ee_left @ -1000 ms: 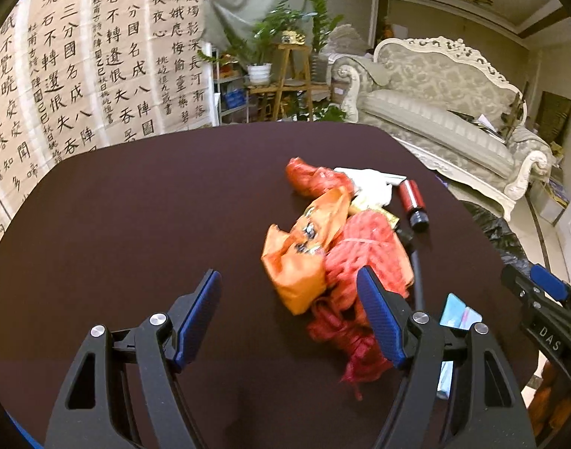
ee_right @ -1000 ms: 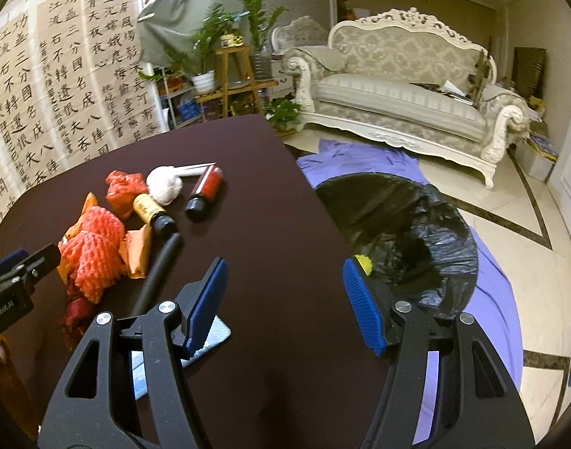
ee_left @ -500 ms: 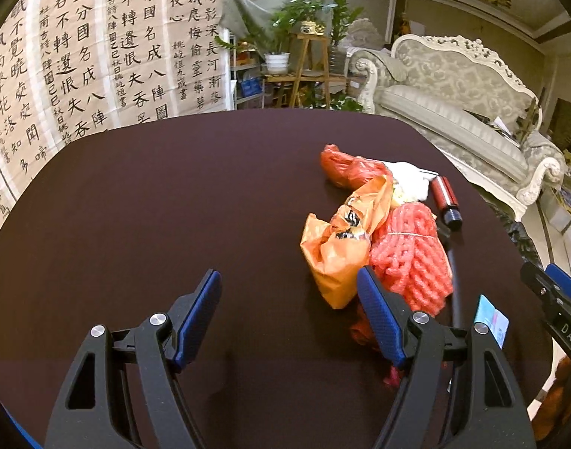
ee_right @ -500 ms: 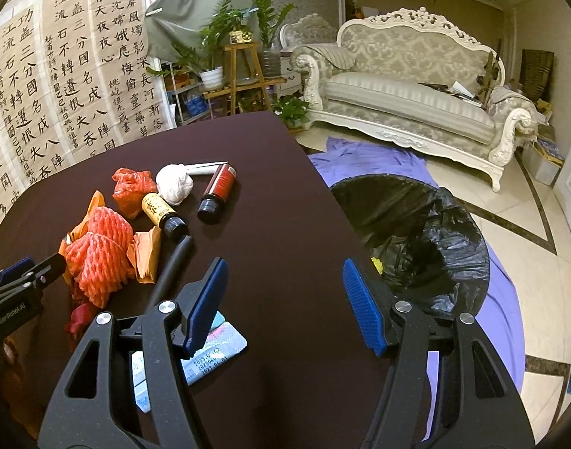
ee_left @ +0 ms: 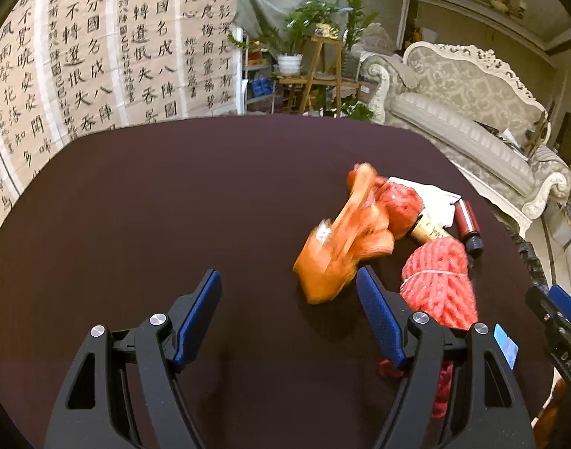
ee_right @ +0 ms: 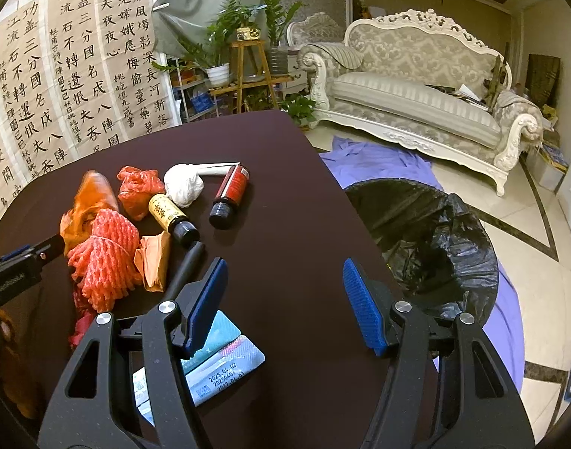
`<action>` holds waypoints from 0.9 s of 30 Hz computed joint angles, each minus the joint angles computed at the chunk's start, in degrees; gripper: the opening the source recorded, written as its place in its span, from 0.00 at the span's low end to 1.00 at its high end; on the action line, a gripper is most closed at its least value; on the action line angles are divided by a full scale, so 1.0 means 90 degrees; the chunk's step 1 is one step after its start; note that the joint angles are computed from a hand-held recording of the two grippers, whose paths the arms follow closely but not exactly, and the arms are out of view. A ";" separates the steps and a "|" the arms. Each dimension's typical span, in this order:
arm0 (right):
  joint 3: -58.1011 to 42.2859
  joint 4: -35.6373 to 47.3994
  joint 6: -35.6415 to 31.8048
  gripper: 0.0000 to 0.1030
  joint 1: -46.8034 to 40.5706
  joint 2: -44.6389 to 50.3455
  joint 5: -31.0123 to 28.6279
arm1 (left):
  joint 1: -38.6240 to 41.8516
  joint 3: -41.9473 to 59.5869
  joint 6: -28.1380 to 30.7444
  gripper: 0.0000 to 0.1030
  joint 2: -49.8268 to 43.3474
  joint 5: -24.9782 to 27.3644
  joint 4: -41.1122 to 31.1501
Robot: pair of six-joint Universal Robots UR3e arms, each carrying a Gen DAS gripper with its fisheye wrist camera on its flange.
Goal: Collect trash
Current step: 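Grasp the orange plastic bag with the left gripper and lift it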
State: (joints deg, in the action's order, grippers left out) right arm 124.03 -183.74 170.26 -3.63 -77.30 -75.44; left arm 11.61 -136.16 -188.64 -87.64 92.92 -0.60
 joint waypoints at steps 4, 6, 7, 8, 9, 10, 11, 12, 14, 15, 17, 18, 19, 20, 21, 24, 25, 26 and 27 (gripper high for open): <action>-0.0133 0.0087 0.0014 0.61 0.0070 0.0065 -0.0061 | -0.0039 0.0305 0.0105 0.70 -0.0348 -0.0053 0.0120; -0.0224 0.0127 0.0045 0.61 0.0135 0.0116 -0.0104 | 0.0007 0.0481 0.0245 0.72 -0.0578 -0.0237 0.0123; -0.0244 0.0132 0.0046 0.61 0.0148 0.0135 -0.0107 | 0.0025 0.0586 0.0310 0.72 -0.0684 -0.0317 0.0055; -0.0280 0.0159 0.0047 0.61 0.0170 0.0149 -0.0115 | 0.0078 0.0695 0.0387 0.72 -0.0802 -0.0453 -0.0033; -0.0295 0.0155 0.0054 0.61 0.0190 0.0165 -0.0130 | 0.0121 0.0760 0.0431 0.72 -0.0879 -0.0562 -0.0076; -0.0323 0.0169 0.0057 0.61 0.0209 0.0183 -0.0141 | 0.0176 0.0824 0.0489 0.72 -0.0949 -0.0687 -0.0134; -0.0315 0.0144 0.0057 0.61 0.0215 0.0200 -0.0145 | 0.0222 0.0875 0.0548 0.72 -0.1018 -0.0789 -0.0191; -0.0344 0.0158 0.0066 0.61 0.0232 0.0214 -0.0161 | 0.0261 0.0897 0.0581 0.67 -0.1036 -0.0854 -0.0246; -0.0373 0.0162 0.0081 0.61 0.0247 0.0231 -0.0173 | 0.0331 0.0886 0.0632 0.57 -0.1010 -0.0999 -0.0353; -0.0340 0.0144 0.0070 0.61 0.0235 0.0219 -0.0162 | 0.0371 0.0852 0.0668 0.49 -0.0981 -0.1078 -0.0377; -0.0368 0.0160 0.0063 0.61 0.0250 0.0234 -0.0165 | 0.0454 0.0714 0.0762 0.34 -0.0895 -0.1200 -0.0339; -0.0370 0.0165 0.0054 0.61 0.0252 0.0235 -0.0163 | 0.0484 0.0641 0.0795 0.34 -0.0842 -0.1253 -0.0308; -0.0391 0.0169 0.0065 0.61 0.0291 0.0248 -0.0186 | 0.0496 0.0598 0.0804 0.33 -0.0805 -0.1264 -0.0275; -0.0427 0.0188 0.0075 0.61 0.0336 0.0263 -0.0210 | 0.0510 0.0497 0.0823 0.33 -0.0726 -0.1260 -0.0191; -0.0466 0.0208 0.0082 0.61 0.0381 0.0276 -0.0228 | 0.0496 0.0451 0.0818 0.33 -0.0696 -0.1219 -0.0122; -0.0551 0.0251 0.0114 0.61 0.0516 0.0279 -0.0248 | 0.0496 0.0109 0.0838 0.33 -0.0419 -0.1015 0.0178; -0.0575 0.0264 0.0120 0.61 0.0566 0.0273 -0.0253 | 0.0496 0.0060 0.0825 0.33 -0.0384 -0.0968 0.0235; -0.0612 0.0281 0.0118 0.61 0.0622 0.0273 -0.0252 | 0.0569 -0.0121 0.0836 0.33 -0.0197 -0.0935 0.0288; -0.0630 0.0283 0.0125 0.61 0.0673 0.0276 -0.0258 | 0.0572 -0.0151 0.0807 0.33 -0.0149 -0.0889 0.0295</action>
